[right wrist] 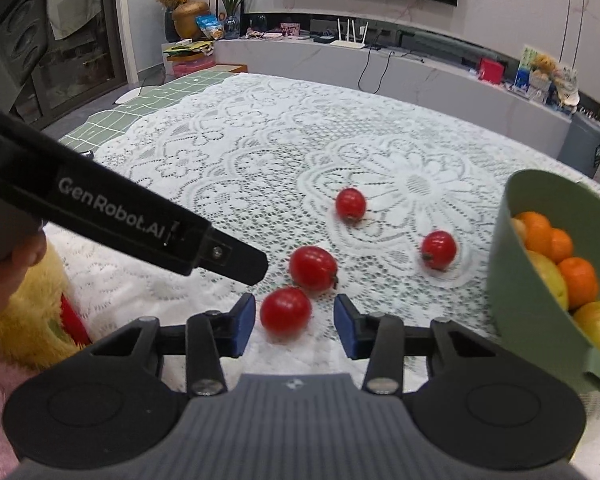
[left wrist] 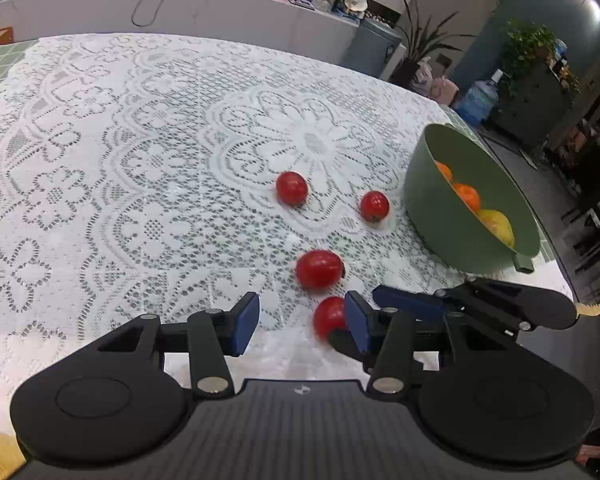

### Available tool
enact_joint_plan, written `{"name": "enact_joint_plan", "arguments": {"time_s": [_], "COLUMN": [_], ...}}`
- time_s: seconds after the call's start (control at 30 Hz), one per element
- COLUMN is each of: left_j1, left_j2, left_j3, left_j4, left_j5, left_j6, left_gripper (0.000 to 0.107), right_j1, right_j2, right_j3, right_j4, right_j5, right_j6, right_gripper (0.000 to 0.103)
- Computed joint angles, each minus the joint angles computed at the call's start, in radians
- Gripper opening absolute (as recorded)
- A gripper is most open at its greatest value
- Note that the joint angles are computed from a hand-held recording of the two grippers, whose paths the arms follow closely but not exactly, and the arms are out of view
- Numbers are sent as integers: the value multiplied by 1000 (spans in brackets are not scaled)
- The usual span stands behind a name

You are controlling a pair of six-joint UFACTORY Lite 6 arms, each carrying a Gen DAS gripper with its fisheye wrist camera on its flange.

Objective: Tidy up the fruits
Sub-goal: 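Grasp a red cherry tomato with the left tool while the right tool grasps another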

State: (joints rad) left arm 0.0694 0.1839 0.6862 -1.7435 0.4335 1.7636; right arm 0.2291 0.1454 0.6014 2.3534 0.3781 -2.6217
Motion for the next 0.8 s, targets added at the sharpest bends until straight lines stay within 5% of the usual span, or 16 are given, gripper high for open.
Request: {"name": "enact_joint_plan", "arguments": {"time_s": [0.53,0.8], "left_j1": [-20,-76], "left_j2": [30,73], "left_j3": [16,35], "left_j4": [-111,-262], "left_j5": [36,5], "left_j6": [117,297], "left_gripper": [57,57], "right_j1": [14,-53], "right_j2": [61,36], "right_j3": [65,83], "right_j4": [-84,102], "right_j5": [-50,-158], "right_j6": [130,79], "right_gripper": [28,28]}}
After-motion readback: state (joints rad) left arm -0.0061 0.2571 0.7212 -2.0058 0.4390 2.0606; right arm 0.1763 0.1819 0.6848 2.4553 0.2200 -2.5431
